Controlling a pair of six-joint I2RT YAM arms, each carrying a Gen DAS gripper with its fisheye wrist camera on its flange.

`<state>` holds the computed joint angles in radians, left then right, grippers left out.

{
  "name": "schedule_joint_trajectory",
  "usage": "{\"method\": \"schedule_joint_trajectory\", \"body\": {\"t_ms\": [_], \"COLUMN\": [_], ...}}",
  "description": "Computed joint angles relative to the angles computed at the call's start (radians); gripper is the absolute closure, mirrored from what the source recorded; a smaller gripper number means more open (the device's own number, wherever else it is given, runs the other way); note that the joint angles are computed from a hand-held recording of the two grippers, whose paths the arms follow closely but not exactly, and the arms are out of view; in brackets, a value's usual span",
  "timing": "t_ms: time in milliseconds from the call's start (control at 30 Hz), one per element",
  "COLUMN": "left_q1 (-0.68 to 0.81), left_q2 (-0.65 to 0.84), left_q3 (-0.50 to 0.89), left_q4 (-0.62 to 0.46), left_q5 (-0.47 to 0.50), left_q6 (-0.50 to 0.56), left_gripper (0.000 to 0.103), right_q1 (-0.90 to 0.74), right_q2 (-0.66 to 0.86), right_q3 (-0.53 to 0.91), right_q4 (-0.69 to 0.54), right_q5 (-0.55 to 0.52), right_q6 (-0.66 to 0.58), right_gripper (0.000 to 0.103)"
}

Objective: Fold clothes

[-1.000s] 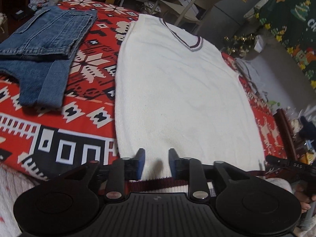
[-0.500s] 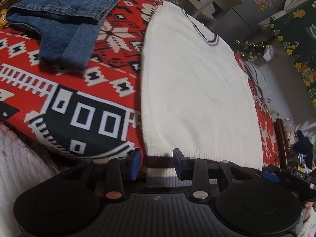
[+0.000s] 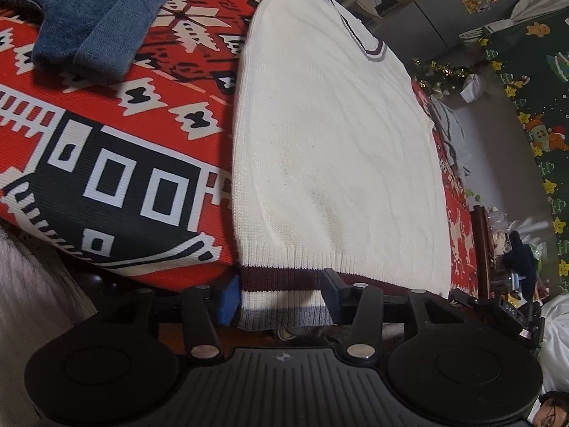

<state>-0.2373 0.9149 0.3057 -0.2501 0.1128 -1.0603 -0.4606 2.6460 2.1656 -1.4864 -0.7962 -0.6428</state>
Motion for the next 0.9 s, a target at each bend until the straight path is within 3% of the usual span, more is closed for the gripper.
{"method": "schedule_joint_trajectory", "body": {"t_ms": [233,367,467,567,667,800,900], "left_q1": [0.041,0.064,0.034,-0.002,-0.012,0.008,0.015], "left_q2": [-0.217,-0.107,-0.057,-0.058,-0.029,0.016,0.008], "left_q3": [-0.092,-0.08,-0.058,-0.042,-0.029,-0.013,-0.011], "left_q4": [0.055,0.113,0.117,0.069,0.071,0.091,0.081], "left_q5": [0.073,0.106,0.071,0.005,0.005,0.031,0.025], "left_q6": [-0.008,0.0,0.008,0.005,0.008,0.004,-0.012], "left_gripper": [0.056,0.056,0.06,0.073,0.074,0.077,0.081], "right_q1": [0.018,0.031,0.049,0.068,0.089,0.087,0.089], "right_q2": [-0.016,-0.001,-0.032,-0.072,-0.097,-0.064,-0.05], "right_q3": [-0.028,-0.004,-0.057,-0.124,-0.168,-0.136,-0.129], "right_q4": [-0.003,-0.017,0.069,0.167,0.231,0.2,0.195], "right_q5": [-0.074,-0.099,-0.081,-0.065,-0.058,-0.035,-0.018], "right_q6": [-0.055,-0.055,0.006,0.06,0.096,0.067,0.064], "right_gripper": [0.033,0.032,0.033,0.038,0.052,0.06,0.06]}}
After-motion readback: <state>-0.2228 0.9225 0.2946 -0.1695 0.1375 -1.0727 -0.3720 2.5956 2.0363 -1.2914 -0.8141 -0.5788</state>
